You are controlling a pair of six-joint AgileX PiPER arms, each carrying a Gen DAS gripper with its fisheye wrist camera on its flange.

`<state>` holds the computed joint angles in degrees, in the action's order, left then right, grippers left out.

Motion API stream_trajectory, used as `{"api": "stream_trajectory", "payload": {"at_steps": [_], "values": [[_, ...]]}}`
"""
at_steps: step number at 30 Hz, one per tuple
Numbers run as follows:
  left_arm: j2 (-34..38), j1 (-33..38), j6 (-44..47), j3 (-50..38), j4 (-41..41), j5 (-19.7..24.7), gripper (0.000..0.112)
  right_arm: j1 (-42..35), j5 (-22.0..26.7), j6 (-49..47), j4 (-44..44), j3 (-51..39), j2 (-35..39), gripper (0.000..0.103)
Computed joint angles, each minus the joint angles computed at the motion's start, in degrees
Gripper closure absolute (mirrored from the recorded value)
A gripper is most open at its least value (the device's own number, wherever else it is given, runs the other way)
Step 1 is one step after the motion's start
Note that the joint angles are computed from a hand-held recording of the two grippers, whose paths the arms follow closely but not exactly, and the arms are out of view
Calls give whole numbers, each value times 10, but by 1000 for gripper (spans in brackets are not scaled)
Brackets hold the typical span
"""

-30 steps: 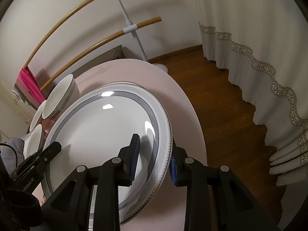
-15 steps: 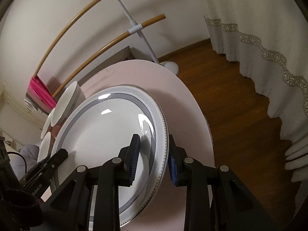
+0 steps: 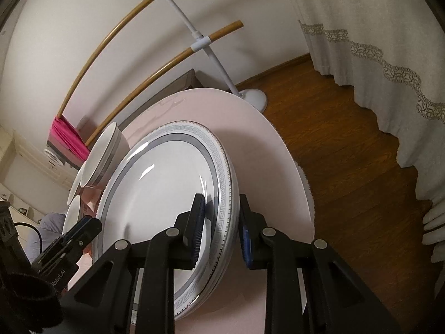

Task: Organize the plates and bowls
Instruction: 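Open both grippers and pull back from the plate stack, then move both grippers to the white bowl nearest the plates and grip its rim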

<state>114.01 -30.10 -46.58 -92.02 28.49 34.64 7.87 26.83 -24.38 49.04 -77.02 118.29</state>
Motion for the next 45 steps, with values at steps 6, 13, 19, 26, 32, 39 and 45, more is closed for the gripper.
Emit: {"api": "stream_trajectory", "payload": {"at_steps": [6, 13, 19, 26, 32, 39, 45], "values": [[-13, 0, -13, 11, 5, -1, 71, 4, -2, 35, -34, -2, -3, 77], [-41, 5, -16, 44, 0, -22, 63, 44, -25, 198, -206, 11, -33, 67], [-92, 3, -44, 100, 29, -50, 46, 97, -46, 416, -428, 51, -95, 56], [-178, 0, -98, 197, 94, -79, 30, 171, -42, 606, -608, 88, -165, 37], [-278, 7, -169, 295, 183, -105, 15, 231, -23, 727, -706, 109, -217, 27], [-391, 73, -140, 401, 163, -153, 11, 302, 11, 825, -780, 98, -244, 25], [-444, 156, -8, 461, 45, -199, 11, 359, 38, 869, -820, 62, -229, 23]]}}
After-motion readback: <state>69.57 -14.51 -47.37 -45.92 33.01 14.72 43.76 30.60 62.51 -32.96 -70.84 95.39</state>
